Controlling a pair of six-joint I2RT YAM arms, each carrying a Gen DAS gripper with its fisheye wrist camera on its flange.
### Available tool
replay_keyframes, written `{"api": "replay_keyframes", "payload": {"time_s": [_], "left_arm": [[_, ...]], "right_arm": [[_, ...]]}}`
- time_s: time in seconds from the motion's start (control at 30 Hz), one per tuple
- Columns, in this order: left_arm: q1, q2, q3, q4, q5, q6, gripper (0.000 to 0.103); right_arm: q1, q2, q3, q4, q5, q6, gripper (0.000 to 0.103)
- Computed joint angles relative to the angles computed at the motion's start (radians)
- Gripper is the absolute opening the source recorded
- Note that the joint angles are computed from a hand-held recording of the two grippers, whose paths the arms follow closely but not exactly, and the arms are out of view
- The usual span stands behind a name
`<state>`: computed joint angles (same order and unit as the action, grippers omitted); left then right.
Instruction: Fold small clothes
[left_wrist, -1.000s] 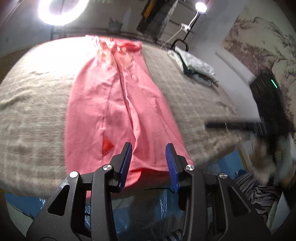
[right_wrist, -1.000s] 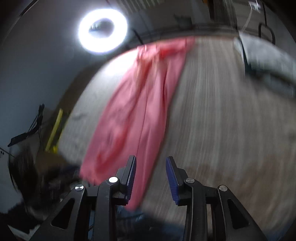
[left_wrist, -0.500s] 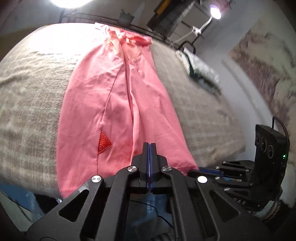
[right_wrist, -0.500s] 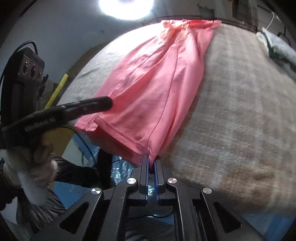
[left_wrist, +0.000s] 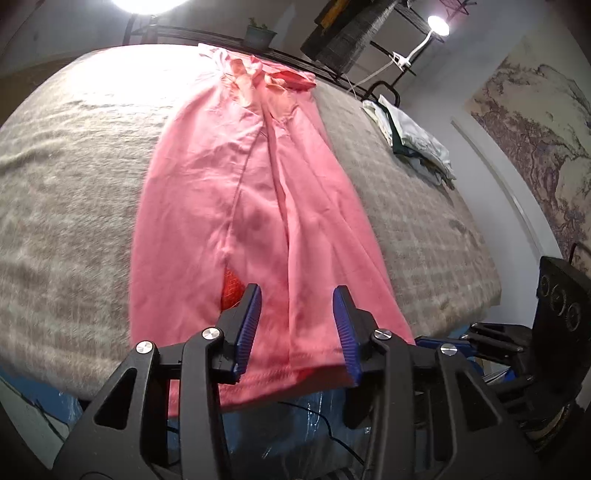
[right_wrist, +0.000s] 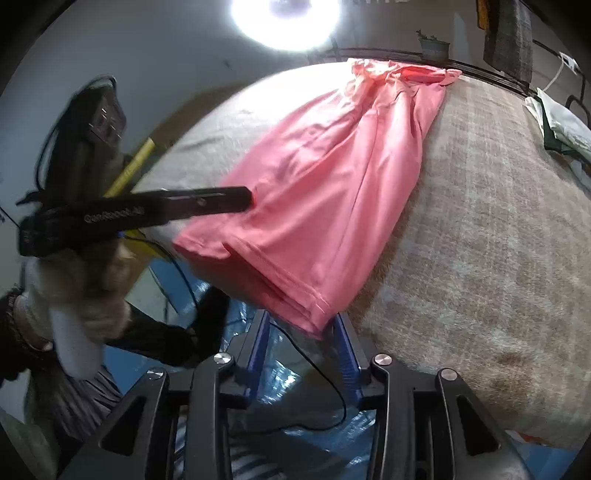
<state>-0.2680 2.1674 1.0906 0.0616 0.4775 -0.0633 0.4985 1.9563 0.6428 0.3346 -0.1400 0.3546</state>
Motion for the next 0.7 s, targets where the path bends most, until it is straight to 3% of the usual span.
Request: {"api": "replay_keyframes", "payload": {"time_s": [0.03,0.07,0.1,0.3,0.37,0.57,0.63,0.7], "left_arm": [[-0.011,0.022,0.025,-0.02,-0.015,0.01,0.024],[-0.017,0.038,0.043,-0.038,-0.022,0.017,0.001],[-0.02,0.059,0.063,-0.057,-0.015,0.023,0.0],[0.029,-0.012,-0.032,0.002,0.106,-0.017,0.0],[0.034,-0.052,-0.085,0.052,0.044,0.02,0.0],[0.045,0.021,-0.034,0.004,0.008,0.01,0.0],[0.048,-0.01,-0.045,-0.015,-0.012,0.032,0.005],[0.065,-0.067,-0.087,0.012,-0.04,0.046,0.023]], "right_arm": [[-0.005,-0.001,-0.009,0.018,-0.011,0.016,0.039],[-0.014,0.006,-0.012,0.035,-0.023,0.035,0.039],[-0.034,0.015,-0.013,0.048,-0.046,0.048,0.039],[-0.109,0.114,0.016,0.095,-0.176,0.131,0.036],[-0.116,0.115,0.008,0.111,-0.187,0.141,0.036],[-0.163,0.152,-0.006,0.184,-0.265,0.195,0.037],[-0.175,0.165,-0.009,0.211,-0.29,0.214,0.033],[-0.177,0.174,0.012,0.192,-0.296,0.212,0.023]]}}
